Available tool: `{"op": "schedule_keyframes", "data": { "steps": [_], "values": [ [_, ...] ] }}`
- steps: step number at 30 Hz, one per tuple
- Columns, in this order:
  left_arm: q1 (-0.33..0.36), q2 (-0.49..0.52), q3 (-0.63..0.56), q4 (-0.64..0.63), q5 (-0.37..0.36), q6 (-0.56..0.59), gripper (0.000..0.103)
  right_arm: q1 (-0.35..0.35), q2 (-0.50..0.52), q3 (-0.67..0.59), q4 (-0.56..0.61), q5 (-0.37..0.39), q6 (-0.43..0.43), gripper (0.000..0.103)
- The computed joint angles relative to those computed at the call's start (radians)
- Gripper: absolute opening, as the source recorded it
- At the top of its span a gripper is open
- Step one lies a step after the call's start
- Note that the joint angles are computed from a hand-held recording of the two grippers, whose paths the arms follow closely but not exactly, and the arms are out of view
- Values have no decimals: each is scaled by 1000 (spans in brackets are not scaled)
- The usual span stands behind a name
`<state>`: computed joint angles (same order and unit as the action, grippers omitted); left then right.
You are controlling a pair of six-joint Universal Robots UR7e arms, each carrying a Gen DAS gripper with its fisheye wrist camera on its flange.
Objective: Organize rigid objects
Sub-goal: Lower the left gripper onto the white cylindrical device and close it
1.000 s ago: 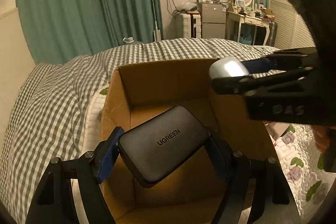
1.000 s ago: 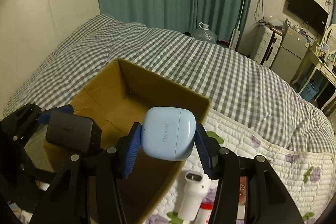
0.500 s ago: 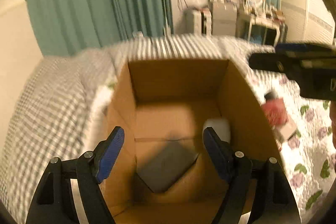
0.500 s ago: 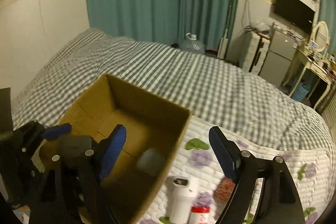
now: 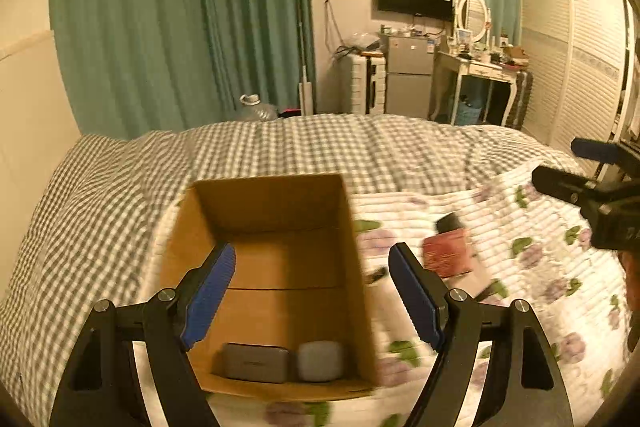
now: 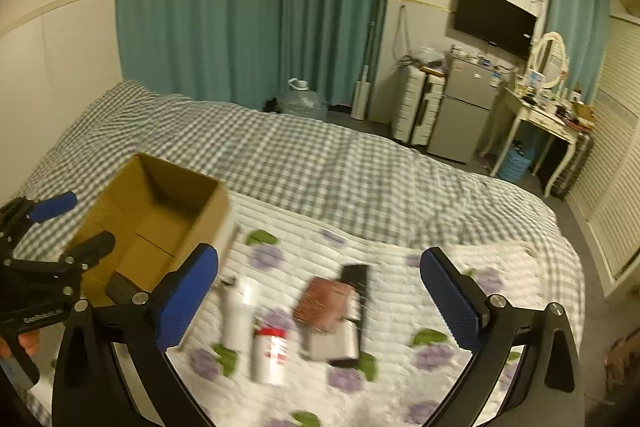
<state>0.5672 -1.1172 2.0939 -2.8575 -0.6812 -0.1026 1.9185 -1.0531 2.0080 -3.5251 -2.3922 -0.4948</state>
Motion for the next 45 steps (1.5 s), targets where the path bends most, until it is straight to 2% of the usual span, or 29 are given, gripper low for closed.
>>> {"op": "schedule_keyframes", "data": {
  "steps": [8, 13, 19, 22, 25, 33, 37, 40, 43, 45],
  "values": [
    [-49, 142, -38, 26, -42, -104, 82, -76, -93, 117, -18, 2, -12, 102],
    [-56, 240, -57, 42, -48, -129, 82, -160, -117, 162, -31, 49, 12, 102],
    [-43, 338, -84, 91, 19, -194, 82, -234, -70, 160, -53, 72, 20, 102],
    [-26, 376, -94, 97, 58, -255, 82, -271, -64, 170, -36, 115, 40, 102],
    [-10, 412, -109, 120, 105, -259, 82, -300, -70, 178, 4, 143, 70, 102],
    [17, 459, -132, 77, 154, -198, 82, -313, -79, 186, 16, 171, 88, 102],
    [21, 442, -105, 30, 157, -131, 81, -306, -70, 179, 20, 151, 80, 102],
    [23, 449, -105, 31, 178, -134, 81, -295, -55, 172, 14, 129, 60, 102],
    [26, 460, -114, 27, 172, -141, 81, -288, -43, 167, 7, 114, 43, 102],
    [42, 460, -129, 30, 130, -150, 81, -287, -38, 163, 12, 107, 42, 102]
  ]
}}
